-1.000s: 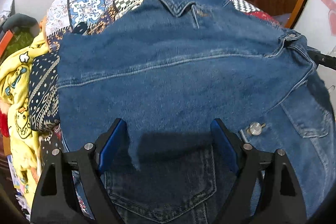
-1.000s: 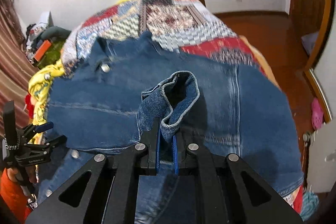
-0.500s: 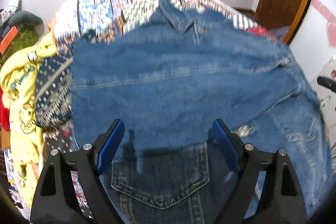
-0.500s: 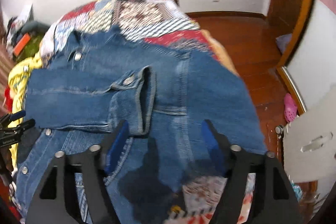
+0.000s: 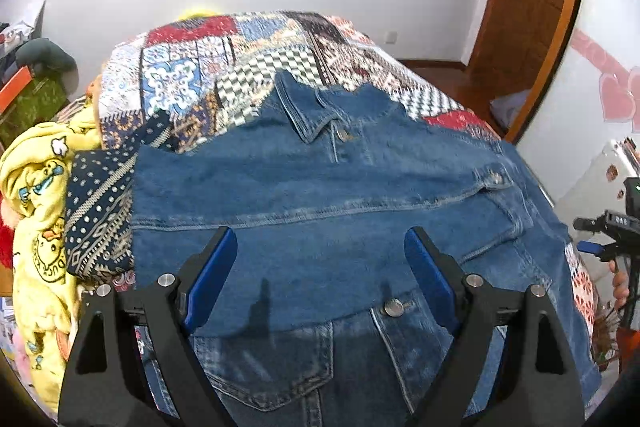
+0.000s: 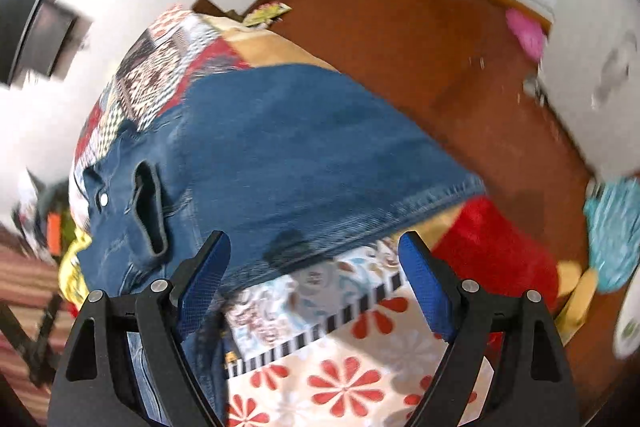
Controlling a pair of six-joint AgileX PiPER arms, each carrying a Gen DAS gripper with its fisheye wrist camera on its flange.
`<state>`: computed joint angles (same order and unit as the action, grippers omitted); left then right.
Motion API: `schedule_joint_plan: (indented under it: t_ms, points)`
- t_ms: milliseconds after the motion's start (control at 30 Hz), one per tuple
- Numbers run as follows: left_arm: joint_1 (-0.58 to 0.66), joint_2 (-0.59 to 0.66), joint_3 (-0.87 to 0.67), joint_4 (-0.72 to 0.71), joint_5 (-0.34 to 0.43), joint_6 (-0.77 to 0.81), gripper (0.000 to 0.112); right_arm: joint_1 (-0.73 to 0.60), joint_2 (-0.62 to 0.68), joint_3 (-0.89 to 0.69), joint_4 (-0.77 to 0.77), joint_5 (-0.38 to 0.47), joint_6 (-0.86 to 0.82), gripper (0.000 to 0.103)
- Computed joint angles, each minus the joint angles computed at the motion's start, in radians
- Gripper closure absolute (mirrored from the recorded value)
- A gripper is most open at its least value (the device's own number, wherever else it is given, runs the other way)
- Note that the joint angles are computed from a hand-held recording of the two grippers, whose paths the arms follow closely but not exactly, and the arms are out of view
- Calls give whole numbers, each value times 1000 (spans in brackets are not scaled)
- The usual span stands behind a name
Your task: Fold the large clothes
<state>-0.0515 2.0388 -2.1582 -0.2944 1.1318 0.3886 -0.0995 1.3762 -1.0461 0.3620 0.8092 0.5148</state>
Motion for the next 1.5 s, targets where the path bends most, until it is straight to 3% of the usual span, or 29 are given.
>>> schedule_joint_plan:
  t_ms: [100, 233, 367, 467, 533, 633, 733, 933, 1100, 1300, 1500]
  points:
    - [-3, 3, 8, 2, 15, -2, 27, -63, 18, 67, 156, -45, -106, 19]
    - [3, 2, 19, -2, 22, -15, 27, -79, 59, 101, 218, -123, -119, 17]
    - [6, -2, 32, 6, 15, -26, 27, -71, 103, 73, 152, -166, -35, 21]
    - [6, -11, 51, 16, 7, -25, 27, -61, 142, 31, 59, -173, 74, 33]
    - [3, -24, 74, 26, -6, -16, 27, -46, 154, -1, -40, -159, 183, 60]
    - [-2, -50, 119, 41, -38, 4, 27, -19, 149, -47, -197, -106, 306, 86]
    - [-1, -77, 160, 40, -66, 29, 27, 12, 112, -83, -293, -78, 365, 92]
    - [13, -104, 189, 8, -78, 55, 27, 135, 68, -274, -494, 6, 447, 95]
    - [31, -129, 207, -9, -100, 63, 27, 310, 142, -589, -604, 101, 411, 95]
    - [70, -144, 207, -45, -93, 87, 27, 458, 321, -901, -551, 165, 260, 95]
    - [103, -171, 246, -76, -89, 134, 27, 541, 500, -996, -436, 204, 146, 95]
